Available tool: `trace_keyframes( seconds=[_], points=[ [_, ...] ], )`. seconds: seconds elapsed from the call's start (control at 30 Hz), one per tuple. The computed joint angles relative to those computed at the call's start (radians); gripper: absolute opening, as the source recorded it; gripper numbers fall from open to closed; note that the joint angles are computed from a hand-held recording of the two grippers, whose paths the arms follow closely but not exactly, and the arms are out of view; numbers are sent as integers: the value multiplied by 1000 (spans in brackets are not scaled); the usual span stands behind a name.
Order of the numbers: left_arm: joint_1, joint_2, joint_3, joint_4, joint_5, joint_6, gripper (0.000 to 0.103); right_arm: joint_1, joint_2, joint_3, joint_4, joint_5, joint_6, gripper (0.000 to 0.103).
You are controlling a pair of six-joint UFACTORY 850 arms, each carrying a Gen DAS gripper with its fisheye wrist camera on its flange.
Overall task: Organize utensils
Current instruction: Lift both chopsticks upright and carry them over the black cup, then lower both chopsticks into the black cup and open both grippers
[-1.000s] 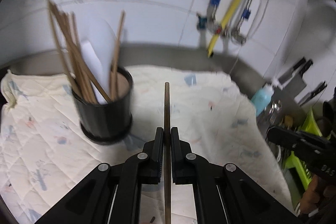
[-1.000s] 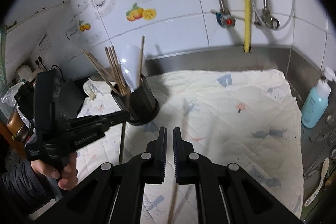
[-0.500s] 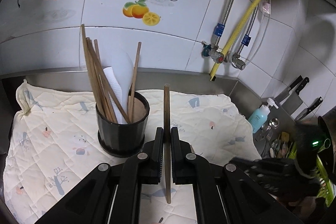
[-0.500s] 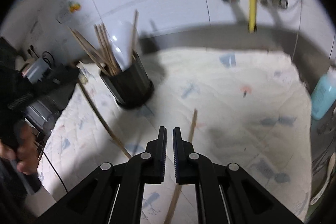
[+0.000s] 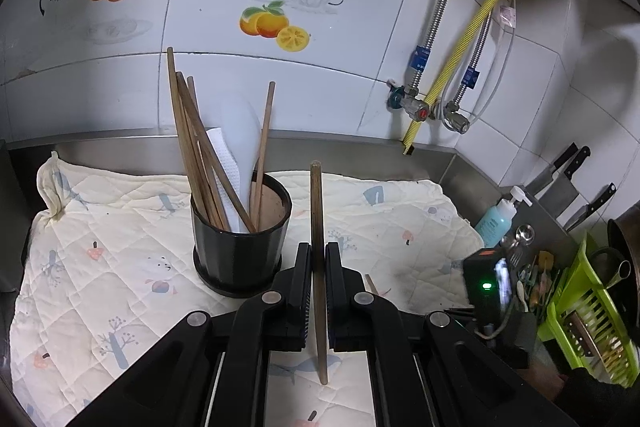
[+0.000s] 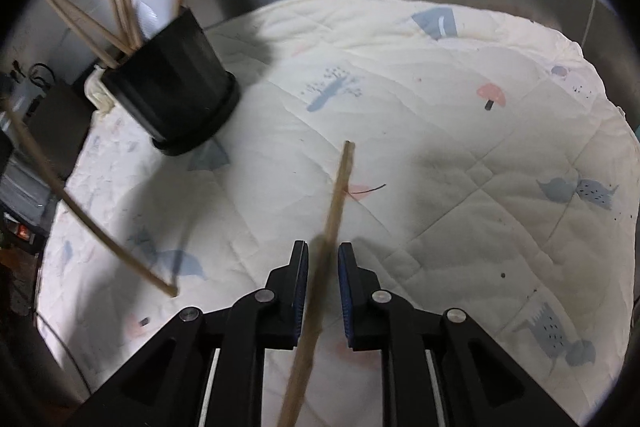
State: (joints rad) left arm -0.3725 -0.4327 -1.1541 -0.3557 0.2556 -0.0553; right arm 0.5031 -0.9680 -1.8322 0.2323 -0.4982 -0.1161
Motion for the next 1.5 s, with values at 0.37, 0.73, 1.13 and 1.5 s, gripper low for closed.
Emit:
trace_keyframes(
  seconds=[0.37, 0.73, 1.13, 1.5],
  points=[
    [2, 14, 4, 21, 22, -12, 6, -1, 3, 7, 5, 23, 0, 10],
    [22, 101, 29, -38, 80, 79, 6, -11, 142, 135, 389, 163, -329, 9],
    [61, 132, -39, -191, 153, 287, 6, 4, 193, 104, 728, 225, -675, 9],
    [91, 30, -128, -280, 149, 399, 6, 26, 142, -65, 721, 238, -708, 9]
  ],
)
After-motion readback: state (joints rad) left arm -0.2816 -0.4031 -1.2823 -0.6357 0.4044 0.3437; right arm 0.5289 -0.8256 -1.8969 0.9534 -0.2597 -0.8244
